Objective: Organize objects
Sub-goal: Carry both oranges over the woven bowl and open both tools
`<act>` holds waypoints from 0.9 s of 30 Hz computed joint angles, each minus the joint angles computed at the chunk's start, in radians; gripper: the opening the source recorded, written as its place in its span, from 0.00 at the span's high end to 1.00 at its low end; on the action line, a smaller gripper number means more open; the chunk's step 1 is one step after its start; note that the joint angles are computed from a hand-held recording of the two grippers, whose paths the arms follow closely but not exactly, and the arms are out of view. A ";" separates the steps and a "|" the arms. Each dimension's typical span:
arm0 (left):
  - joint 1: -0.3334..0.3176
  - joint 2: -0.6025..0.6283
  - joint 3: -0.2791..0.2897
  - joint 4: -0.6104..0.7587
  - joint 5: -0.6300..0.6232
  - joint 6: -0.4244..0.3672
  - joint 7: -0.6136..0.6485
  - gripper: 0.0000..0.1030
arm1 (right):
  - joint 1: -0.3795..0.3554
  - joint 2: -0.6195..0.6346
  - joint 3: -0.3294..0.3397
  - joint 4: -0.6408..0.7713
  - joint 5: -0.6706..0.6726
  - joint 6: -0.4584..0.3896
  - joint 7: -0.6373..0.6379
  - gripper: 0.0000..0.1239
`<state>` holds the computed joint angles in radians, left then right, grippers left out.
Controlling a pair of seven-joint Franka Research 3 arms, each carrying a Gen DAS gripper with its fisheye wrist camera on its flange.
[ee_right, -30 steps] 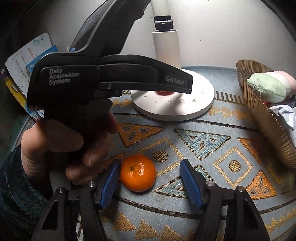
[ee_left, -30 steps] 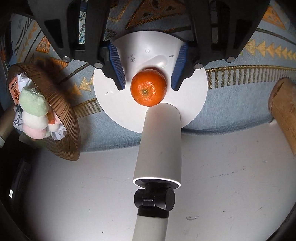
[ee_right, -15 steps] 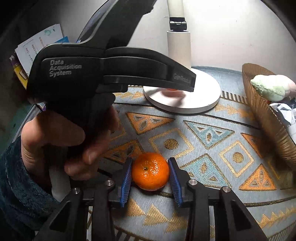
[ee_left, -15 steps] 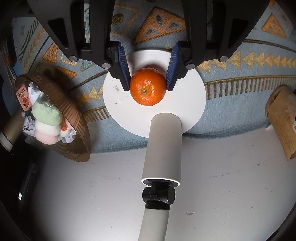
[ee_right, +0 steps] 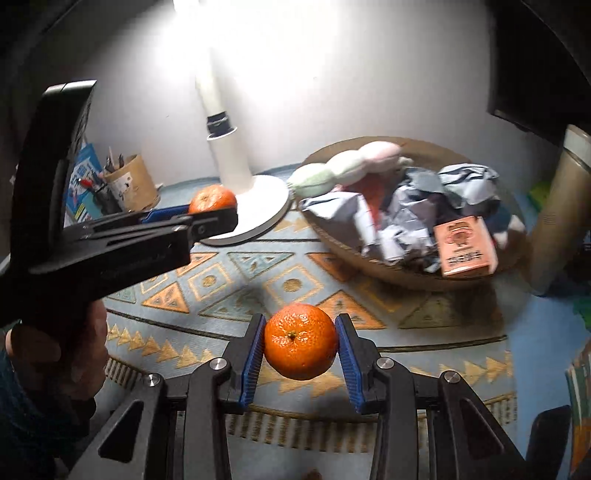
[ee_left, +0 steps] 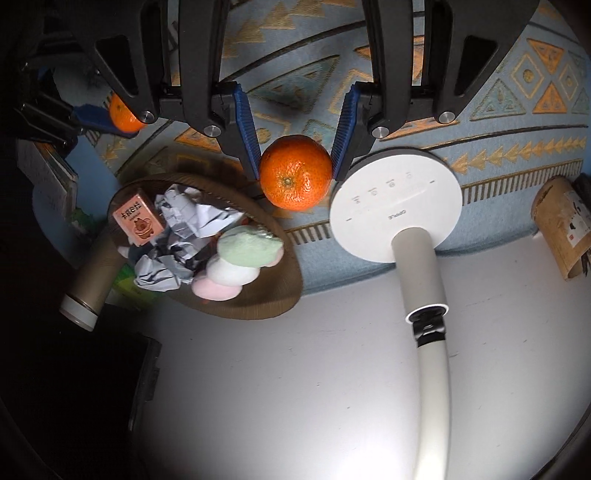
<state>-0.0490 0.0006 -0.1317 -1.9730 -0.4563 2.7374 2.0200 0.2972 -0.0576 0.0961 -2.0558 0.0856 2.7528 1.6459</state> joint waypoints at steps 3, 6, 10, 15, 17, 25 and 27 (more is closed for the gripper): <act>-0.015 0.013 -0.014 0.026 0.018 -0.001 -0.012 0.65 | -0.030 -0.019 -0.019 0.003 -0.029 0.011 0.041 0.70; -0.021 0.043 -0.027 0.080 0.010 -0.014 -0.012 0.65 | -0.069 -0.022 -0.036 0.029 -0.057 0.024 0.083 0.70; -0.025 0.100 -0.053 0.174 0.037 -0.022 -0.034 0.65 | -0.106 0.049 -0.057 0.153 -0.069 -0.028 0.128 0.70; -0.018 0.214 -0.089 0.334 0.080 -0.061 -0.068 0.65 | -0.114 0.145 -0.078 0.293 0.020 -0.073 0.116 0.70; -0.010 0.259 -0.101 0.394 0.102 -0.079 -0.090 0.65 | -0.098 0.211 -0.091 0.382 -0.031 -0.095 0.162 0.70; -0.023 0.391 -0.088 0.514 0.304 -0.037 -0.212 0.45 | -0.036 0.451 -0.152 0.684 -0.167 -0.153 0.244 0.65; -0.014 0.406 -0.096 0.521 0.329 -0.009 -0.239 0.13 | -0.027 0.469 -0.165 0.704 -0.177 -0.157 0.246 0.48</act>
